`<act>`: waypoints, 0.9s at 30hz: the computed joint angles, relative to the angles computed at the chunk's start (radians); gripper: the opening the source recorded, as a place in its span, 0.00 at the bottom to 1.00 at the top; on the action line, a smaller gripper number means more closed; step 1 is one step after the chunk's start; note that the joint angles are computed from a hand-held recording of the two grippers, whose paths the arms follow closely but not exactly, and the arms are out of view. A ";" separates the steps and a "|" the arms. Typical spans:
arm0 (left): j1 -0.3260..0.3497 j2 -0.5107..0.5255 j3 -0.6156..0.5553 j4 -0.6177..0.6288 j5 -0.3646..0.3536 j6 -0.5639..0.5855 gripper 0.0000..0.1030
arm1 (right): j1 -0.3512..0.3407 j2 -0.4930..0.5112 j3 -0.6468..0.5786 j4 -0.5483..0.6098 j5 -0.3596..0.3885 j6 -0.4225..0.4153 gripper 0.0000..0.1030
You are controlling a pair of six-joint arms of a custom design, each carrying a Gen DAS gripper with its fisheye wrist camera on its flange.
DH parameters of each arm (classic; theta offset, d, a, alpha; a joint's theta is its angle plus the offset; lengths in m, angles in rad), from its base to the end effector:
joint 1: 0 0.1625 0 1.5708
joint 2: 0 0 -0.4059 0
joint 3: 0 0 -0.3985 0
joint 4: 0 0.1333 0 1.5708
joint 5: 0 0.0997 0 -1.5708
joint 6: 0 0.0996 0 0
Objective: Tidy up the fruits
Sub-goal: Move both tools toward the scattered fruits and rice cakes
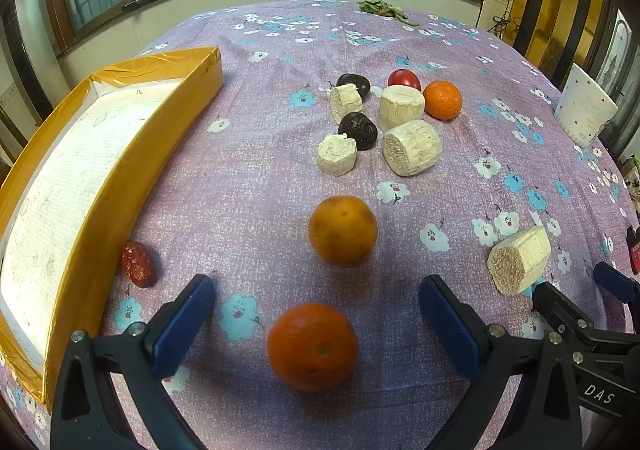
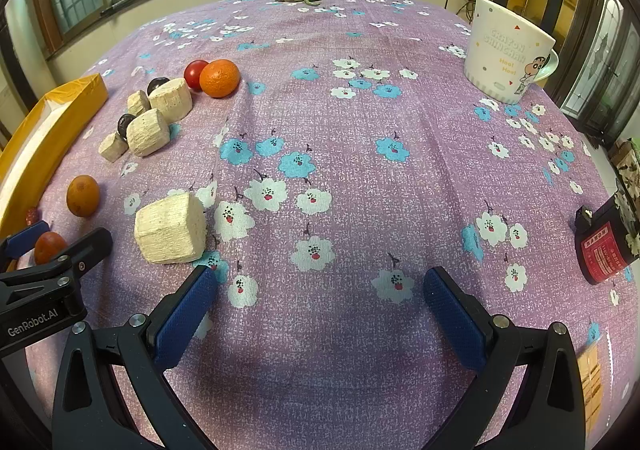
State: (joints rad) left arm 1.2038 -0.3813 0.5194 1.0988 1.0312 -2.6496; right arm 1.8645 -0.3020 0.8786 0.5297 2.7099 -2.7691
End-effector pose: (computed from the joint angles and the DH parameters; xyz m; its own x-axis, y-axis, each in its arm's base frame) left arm -0.0809 -0.7245 0.1453 -0.5989 0.5494 -0.5827 0.7056 0.7061 -0.0596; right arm 0.2295 -0.6109 -0.0159 -0.5769 0.5614 0.5933 -0.0525 0.6994 -0.7128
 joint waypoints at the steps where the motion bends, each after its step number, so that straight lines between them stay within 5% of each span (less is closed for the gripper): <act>1: 0.000 0.001 -0.001 0.000 0.000 0.000 1.00 | 0.000 0.000 0.000 0.000 0.000 0.000 1.00; 21: 0.001 0.001 -0.003 0.001 0.002 0.001 1.00 | 0.003 0.018 -0.036 0.055 -0.001 0.041 1.00; 27: 0.008 -0.089 0.102 -0.121 0.059 0.078 1.00 | 0.043 -0.024 0.036 -0.164 0.061 -0.108 1.00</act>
State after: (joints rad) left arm 1.2119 -0.4707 0.6217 0.9778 1.0903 -2.5718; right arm 1.9079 -0.3264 0.9150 0.3658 2.7706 -2.8768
